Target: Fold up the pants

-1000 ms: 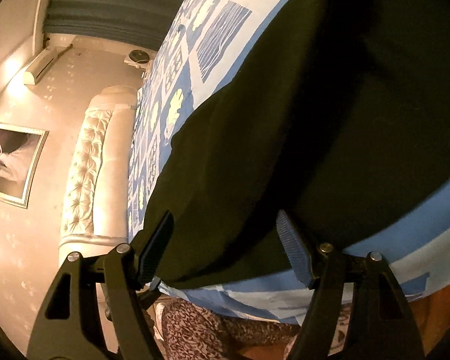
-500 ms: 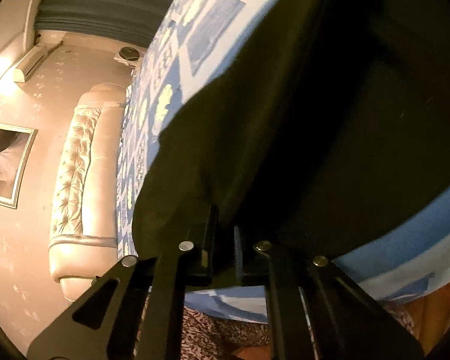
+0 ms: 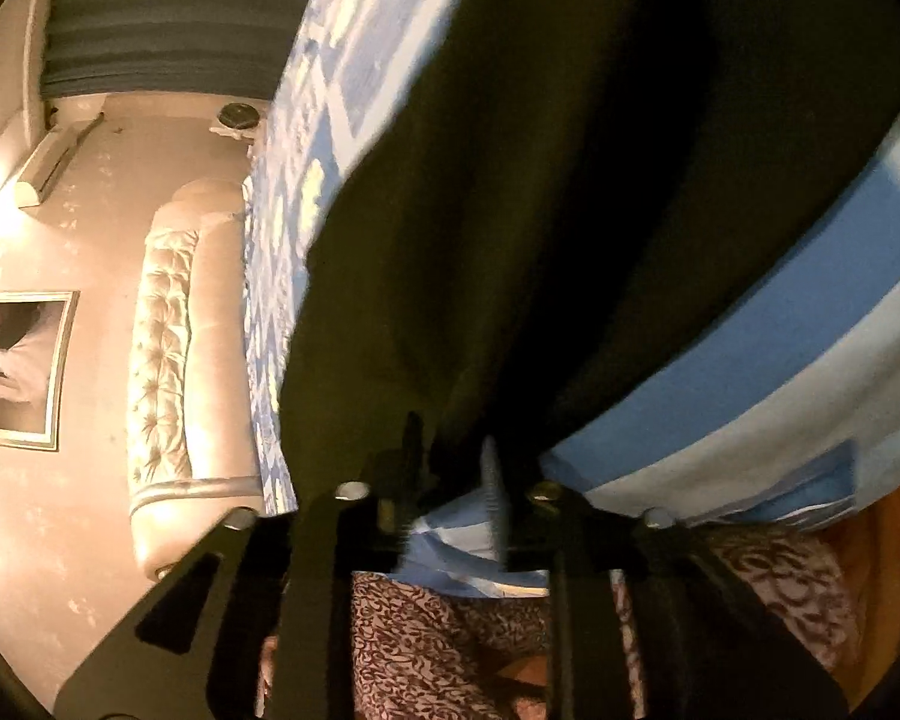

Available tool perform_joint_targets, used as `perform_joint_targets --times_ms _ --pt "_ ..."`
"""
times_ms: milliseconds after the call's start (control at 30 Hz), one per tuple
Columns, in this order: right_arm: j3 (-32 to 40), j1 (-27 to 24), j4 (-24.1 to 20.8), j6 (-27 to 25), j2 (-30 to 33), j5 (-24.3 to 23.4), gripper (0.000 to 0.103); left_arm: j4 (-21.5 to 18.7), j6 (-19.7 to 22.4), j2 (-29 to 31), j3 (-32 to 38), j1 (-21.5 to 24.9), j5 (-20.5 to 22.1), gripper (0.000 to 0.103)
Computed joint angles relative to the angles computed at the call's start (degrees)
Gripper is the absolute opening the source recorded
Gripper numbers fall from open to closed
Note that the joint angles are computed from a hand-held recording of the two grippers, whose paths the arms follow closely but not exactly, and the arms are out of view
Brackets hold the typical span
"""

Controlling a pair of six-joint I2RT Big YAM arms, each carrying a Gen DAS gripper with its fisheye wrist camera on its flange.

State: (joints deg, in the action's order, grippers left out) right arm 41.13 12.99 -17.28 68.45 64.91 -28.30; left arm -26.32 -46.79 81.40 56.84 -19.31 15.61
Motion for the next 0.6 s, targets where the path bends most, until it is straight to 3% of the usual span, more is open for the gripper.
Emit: perform_joint_targets --times_ms 33,133,167,200,233,267,333,433,533,600 --pt "-0.29 -1.16 -1.33 -1.25 -1.93 0.43 0.036 -0.56 0.84 -0.18 0.38 -0.47 -0.73 0.007" --pt "0.05 -5.81 -7.87 -8.1 -6.78 2.01 0.037 -1.89 4.2 -0.58 2.07 -2.43 -4.16 0.007" --pt "0.59 -9.58 -12.23 -12.71 -9.17 3.62 0.039 -2.06 5.46 -0.72 2.66 -3.27 -5.25 0.016" --pt "0.9 -12.71 -14.7 -15.25 -10.58 4.37 0.04 -2.02 7.24 -0.89 3.5 -4.48 -7.14 0.028" --pt "1.14 -17.49 -16.77 -17.78 -12.12 4.3 0.044 -1.38 8.44 -1.17 3.97 -5.43 -8.75 0.067" --pt "1.18 -21.64 -17.76 -19.18 -13.24 3.95 0.045 -0.25 9.18 -1.29 4.22 -5.84 -9.51 0.085" --pt "2.66 -32.42 -20.94 -24.23 -13.44 2.47 0.05 3.59 10.51 -1.3 4.59 -7.35 -10.4 0.085" --pt "5.62 -44.06 -25.84 -31.57 -10.48 6.14 0.055 2.28 14.24 1.67 8.71 -9.8 -13.29 0.086" --pt "6.26 -50.78 -27.05 -32.63 -6.7 5.6 0.055 1.61 15.22 4.43 11.34 -11.22 -14.64 0.085" --pt "5.82 -53.42 -26.08 -30.91 -4.22 1.45 0.055 1.89 13.85 6.34 12.79 -11.76 -13.63 0.085"
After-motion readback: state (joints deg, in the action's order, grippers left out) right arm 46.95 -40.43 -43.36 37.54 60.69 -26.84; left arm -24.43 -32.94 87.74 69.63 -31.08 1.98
